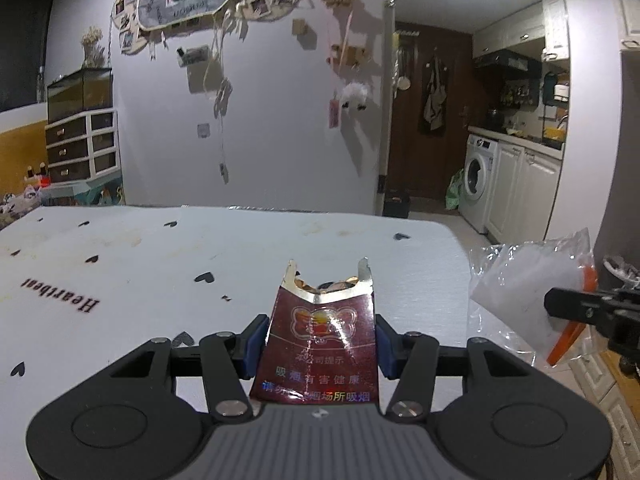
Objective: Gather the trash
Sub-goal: 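Carry the clear bag and red cigarette box over the wastebasket with both tools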
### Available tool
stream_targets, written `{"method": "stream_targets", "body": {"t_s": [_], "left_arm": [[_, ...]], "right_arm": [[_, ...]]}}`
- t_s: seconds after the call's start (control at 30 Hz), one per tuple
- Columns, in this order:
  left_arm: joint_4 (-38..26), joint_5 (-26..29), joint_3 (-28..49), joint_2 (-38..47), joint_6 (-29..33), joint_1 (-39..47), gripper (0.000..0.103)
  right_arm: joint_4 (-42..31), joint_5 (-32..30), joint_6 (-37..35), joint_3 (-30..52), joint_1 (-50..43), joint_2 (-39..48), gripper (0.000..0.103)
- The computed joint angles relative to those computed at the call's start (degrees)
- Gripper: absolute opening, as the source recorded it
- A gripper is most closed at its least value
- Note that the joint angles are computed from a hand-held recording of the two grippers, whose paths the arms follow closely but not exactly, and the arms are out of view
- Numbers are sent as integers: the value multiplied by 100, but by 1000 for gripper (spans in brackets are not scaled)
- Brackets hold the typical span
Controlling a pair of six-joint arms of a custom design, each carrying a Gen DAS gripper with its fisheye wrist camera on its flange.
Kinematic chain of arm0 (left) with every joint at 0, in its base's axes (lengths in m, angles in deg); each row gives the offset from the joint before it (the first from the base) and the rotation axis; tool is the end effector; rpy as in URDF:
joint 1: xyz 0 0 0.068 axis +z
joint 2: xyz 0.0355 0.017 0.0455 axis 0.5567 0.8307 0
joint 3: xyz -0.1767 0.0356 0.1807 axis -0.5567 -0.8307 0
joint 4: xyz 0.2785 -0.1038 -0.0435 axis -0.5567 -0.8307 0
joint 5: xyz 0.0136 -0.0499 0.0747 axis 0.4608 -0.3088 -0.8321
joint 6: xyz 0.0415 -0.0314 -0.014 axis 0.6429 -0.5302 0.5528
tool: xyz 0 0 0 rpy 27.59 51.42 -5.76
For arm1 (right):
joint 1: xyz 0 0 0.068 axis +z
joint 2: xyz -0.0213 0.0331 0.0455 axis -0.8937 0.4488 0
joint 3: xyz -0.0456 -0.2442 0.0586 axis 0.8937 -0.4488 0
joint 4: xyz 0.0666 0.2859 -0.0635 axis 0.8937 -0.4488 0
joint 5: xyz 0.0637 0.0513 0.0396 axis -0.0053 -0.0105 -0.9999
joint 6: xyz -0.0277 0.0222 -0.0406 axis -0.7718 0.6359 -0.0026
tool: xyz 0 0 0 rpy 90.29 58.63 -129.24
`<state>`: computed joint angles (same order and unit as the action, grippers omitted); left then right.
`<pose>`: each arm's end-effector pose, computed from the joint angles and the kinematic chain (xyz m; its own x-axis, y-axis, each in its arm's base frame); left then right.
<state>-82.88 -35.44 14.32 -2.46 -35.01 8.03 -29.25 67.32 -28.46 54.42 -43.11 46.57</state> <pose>0.2091 -0.0809 0.2727 -0.4550 -0.0734 -0.8875 -0.1613 0.9869 0.0011 0.2709 0.1062 0.2622 -0.3716 -0.0956 -0.9234 -0.4752 0.8741 0.1007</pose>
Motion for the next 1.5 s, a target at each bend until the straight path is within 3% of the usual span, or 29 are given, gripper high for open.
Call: {"method": "stream_targets", "body": {"t_s": [0.4, 0.7, 1.13, 1.37, 1.5], "left_arm": [[-895, -2044, 401, 206, -1276, -2515, 54], [-1107, -2801, 1060, 1257, -2021, -3595, 54], [-374, -2603, 1843, 2814, -2037, -3941, 54], [233, -2054, 2420, 3888, -1662, -3849, 54], [543, -1536, 2767, 4586, -1557, -3735, 54]], "right_arm": [[-1087, -563, -374, -800, -1246, -1929, 7], [-1738, -1954, -895, -1034, -3051, -2739, 7], [-1914, -3679, -1995, -1004, -5324, -2135, 7], [-1818, -3944, -2579, -903, -5961, -1346, 7], [-1631, -3803, -2937, -857, -6186, -693, 7]]}}
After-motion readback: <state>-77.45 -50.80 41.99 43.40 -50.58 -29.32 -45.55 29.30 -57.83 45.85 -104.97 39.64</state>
